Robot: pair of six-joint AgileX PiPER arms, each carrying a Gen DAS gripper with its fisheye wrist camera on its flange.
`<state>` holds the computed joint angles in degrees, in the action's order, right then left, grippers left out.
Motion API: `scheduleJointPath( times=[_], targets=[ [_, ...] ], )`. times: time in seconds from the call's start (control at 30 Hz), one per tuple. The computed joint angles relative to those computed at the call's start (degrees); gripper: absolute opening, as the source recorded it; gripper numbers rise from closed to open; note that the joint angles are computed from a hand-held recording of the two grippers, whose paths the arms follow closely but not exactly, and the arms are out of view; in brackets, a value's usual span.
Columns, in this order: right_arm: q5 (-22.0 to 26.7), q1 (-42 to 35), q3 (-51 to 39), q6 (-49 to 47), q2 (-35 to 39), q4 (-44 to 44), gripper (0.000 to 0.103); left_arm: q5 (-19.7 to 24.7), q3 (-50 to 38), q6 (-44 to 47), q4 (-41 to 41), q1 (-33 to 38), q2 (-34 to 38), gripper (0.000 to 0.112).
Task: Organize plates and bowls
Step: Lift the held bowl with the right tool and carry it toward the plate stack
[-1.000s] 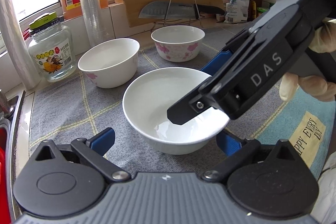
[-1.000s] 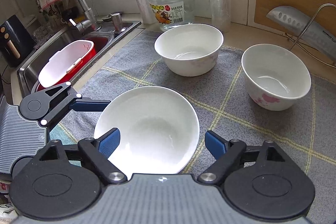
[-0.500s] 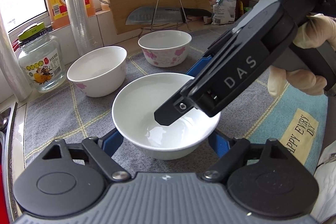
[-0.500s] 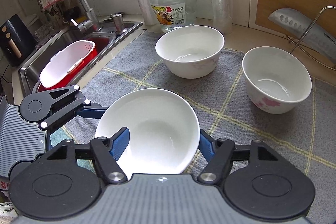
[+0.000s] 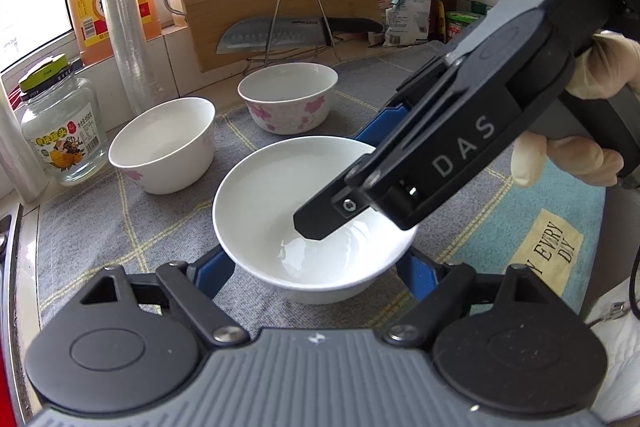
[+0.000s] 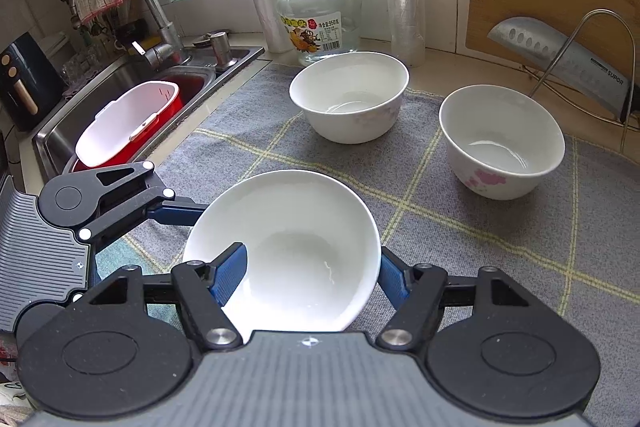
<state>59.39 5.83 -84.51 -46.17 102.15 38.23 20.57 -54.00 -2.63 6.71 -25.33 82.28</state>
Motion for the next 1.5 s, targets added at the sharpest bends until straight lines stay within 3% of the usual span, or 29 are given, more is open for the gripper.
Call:
scheduleJointPath(
  times=[0.3, 0.83, 1.5],
  targets=[
    [-0.82, -4.16, 3.33, 0.06, -3.58, -1.29, 0.075, 0.87, -4.81, 5.70, -5.42, -2.62, 3.68, 0.087],
    [-1.55, -15.97, 3.84, -1.50, -4.30, -4.10, 0.075, 1.38, -19.85, 20.73, -19.12, -7.24, 17.25, 0.087],
    [-2.39, -19.89, 1.83, -3.93, -0.22, -5.22, 0.075, 3.05, -28.51, 18.70, -19.62, -9.35, 25.39, 0.087]
  ],
)
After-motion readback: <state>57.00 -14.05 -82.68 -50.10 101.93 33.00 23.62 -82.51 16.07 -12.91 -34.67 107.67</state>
